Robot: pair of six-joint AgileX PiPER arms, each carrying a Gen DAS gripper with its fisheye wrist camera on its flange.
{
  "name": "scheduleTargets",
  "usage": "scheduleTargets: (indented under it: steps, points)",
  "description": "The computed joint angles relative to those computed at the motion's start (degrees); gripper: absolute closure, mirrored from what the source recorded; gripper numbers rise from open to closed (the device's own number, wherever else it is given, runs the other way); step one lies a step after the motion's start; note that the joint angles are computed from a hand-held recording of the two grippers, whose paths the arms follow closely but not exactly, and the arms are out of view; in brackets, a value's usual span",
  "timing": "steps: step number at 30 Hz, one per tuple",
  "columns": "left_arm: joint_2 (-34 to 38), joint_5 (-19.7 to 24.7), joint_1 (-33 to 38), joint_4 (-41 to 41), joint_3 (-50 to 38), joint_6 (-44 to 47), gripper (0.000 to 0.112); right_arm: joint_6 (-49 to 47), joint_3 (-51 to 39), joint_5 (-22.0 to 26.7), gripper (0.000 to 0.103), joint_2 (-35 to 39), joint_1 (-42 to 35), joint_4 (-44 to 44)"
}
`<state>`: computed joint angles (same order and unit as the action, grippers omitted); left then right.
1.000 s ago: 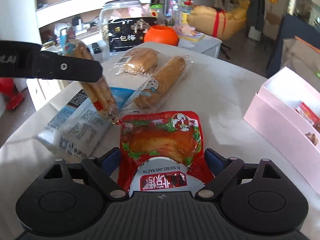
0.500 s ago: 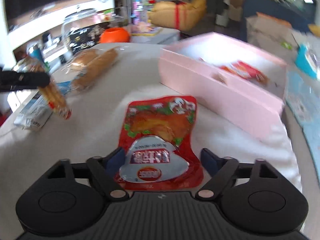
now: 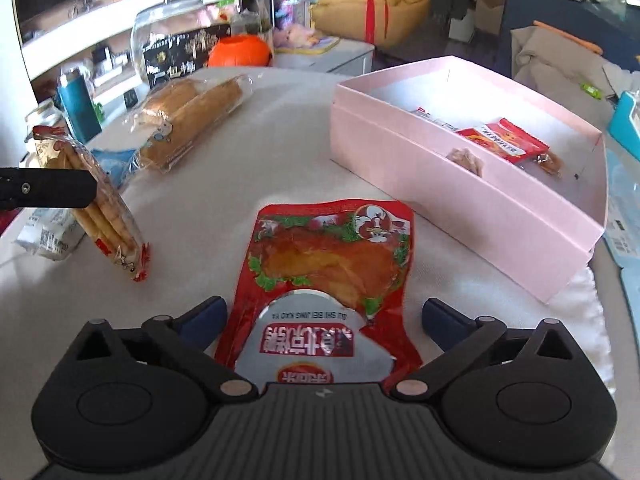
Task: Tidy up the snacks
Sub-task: 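Hold the cake packet in the left tool while the right tool grasps the chicken pouch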
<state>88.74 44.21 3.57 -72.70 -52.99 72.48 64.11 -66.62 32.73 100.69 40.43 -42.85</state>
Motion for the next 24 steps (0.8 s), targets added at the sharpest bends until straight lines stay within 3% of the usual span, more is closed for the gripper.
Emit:
scheduleTargets:
  steps: [2,4,7,13,19,24]
  points:
    - [0.33,-0.04,0.01,-0.26,-0.08,0.04,0.073,4.33,0.25,4.17,0.001,-0.84,2.83,-5.78]
    - [0.68,-0.08,-0.16,-0.34,-0.07,0.03,0.073,14.05,2.15,8.63,0.001,-0.78,7.25,-17.24]
    - [1.12,-0.1,-0.59,0.16,-0.12,-0.25,0.073,18.1,3.78,10.6,0.001,-1.64,10.52,-23.58]
    - [0.96,0.03,-0.36,0.41,0.13,-0.51,0.073,14.32,2.51,5.35,0.005,0.73,6.55,-18.42]
    - [1.03,-0.12,-0.72,0.33,0.31,-0.62,0.072,16.22,7.55,-6.68,0.004,-2.49,0.33,-15.22]
    - [1.03,-0.47,-1.2,0.64,0.32,-1.05,0.072,16.83,6.55,-6.28,0.0,-1.2,0.12,-15.84]
